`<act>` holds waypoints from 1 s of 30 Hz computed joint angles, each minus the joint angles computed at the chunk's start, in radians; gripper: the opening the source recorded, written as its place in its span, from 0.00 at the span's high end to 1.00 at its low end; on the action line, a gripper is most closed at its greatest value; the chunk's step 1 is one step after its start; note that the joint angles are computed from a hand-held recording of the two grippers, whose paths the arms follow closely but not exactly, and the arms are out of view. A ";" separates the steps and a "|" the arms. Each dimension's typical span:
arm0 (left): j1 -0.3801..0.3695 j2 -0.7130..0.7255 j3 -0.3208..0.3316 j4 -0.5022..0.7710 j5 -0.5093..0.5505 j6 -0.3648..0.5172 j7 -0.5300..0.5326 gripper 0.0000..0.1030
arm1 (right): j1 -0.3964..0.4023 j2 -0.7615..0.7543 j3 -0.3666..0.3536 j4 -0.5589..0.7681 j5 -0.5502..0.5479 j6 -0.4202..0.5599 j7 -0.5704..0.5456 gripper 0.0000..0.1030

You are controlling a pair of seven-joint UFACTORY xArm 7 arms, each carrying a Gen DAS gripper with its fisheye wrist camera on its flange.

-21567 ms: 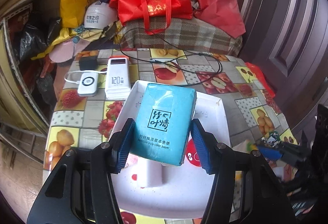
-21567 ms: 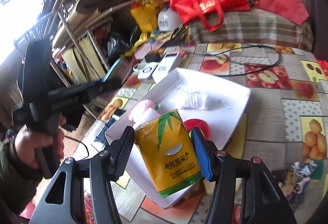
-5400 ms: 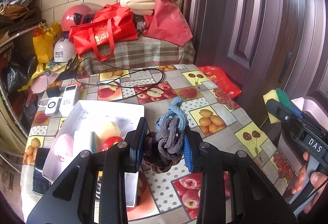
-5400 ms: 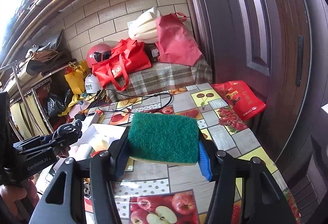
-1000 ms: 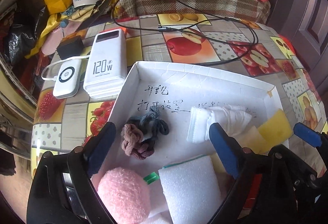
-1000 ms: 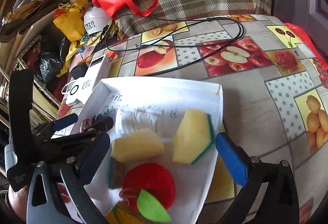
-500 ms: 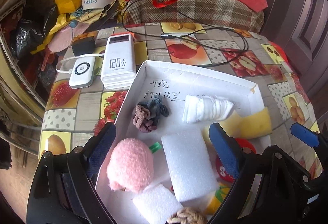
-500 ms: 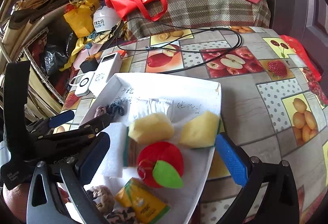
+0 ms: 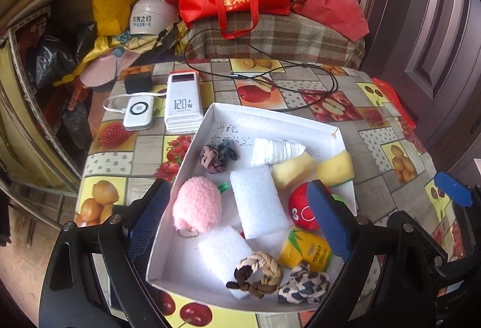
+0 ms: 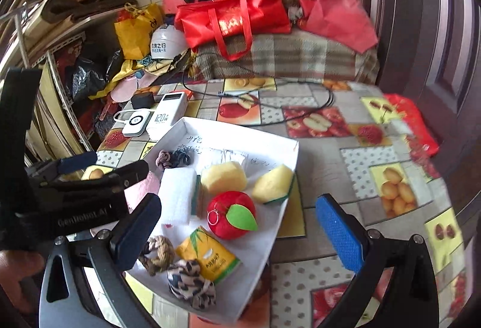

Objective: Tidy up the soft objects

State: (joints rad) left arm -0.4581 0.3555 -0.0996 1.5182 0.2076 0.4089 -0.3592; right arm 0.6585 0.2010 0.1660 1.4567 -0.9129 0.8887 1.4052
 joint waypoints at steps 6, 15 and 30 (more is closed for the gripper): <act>-0.057 -0.103 0.053 -0.087 0.163 -0.024 -0.153 0.10 | 0.054 -0.035 0.015 0.000 -0.100 0.152 0.096 0.00; -0.092 -0.276 0.019 -0.168 0.543 0.093 -0.547 0.10 | -0.013 -0.206 0.080 -0.169 -0.165 0.088 0.198 0.00; -0.037 -0.394 -0.156 -0.205 0.558 0.302 -0.586 0.10 | -0.181 -0.524 0.238 -0.391 -0.206 0.004 0.254 0.00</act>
State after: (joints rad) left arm -0.4953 -0.0384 -0.2557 1.3134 0.7658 0.7106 -0.9451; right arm 0.4773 -0.3230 0.4037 1.0660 -1.1190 0.8926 1.6592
